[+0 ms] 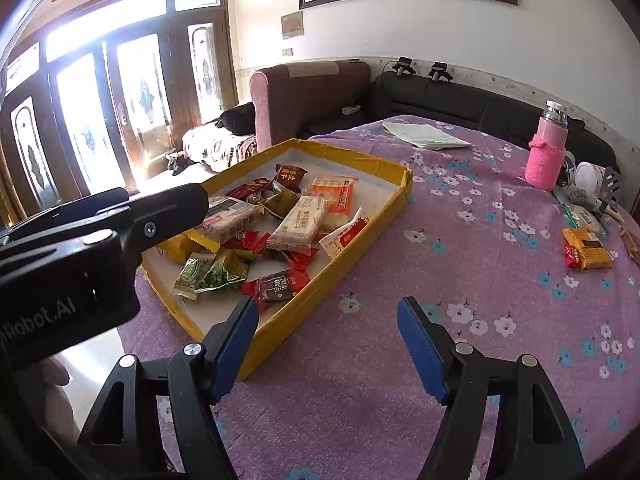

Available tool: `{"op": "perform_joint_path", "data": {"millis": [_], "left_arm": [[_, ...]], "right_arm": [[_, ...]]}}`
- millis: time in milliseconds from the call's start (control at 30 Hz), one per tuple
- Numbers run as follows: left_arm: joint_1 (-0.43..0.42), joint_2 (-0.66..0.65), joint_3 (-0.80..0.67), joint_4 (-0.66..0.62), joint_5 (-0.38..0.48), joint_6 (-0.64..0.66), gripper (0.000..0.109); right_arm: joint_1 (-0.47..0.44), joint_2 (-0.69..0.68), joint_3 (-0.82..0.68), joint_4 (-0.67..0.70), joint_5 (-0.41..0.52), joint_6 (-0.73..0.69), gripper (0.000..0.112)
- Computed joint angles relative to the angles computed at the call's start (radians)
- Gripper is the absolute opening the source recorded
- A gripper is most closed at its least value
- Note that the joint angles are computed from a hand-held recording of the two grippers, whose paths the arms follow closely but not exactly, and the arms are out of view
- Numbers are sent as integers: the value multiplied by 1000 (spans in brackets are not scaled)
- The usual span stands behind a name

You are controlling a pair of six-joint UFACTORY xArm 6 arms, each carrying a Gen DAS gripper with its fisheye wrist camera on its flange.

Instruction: Organize snacks

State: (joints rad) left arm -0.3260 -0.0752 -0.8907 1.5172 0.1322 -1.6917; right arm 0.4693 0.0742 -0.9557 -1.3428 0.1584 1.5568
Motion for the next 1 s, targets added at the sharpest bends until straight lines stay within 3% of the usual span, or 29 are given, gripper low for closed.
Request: {"op": "perform_joint_path", "data": {"millis": [700, 1000], "left_arm": [[-7, -20, 8, 99, 31, -123, 83], [-13, -22, 10, 111, 49, -139, 83]], "right_arm": [[20, -16, 1, -114, 38, 205, 74], [41, -8, -10, -144, 46, 203, 75]]}}
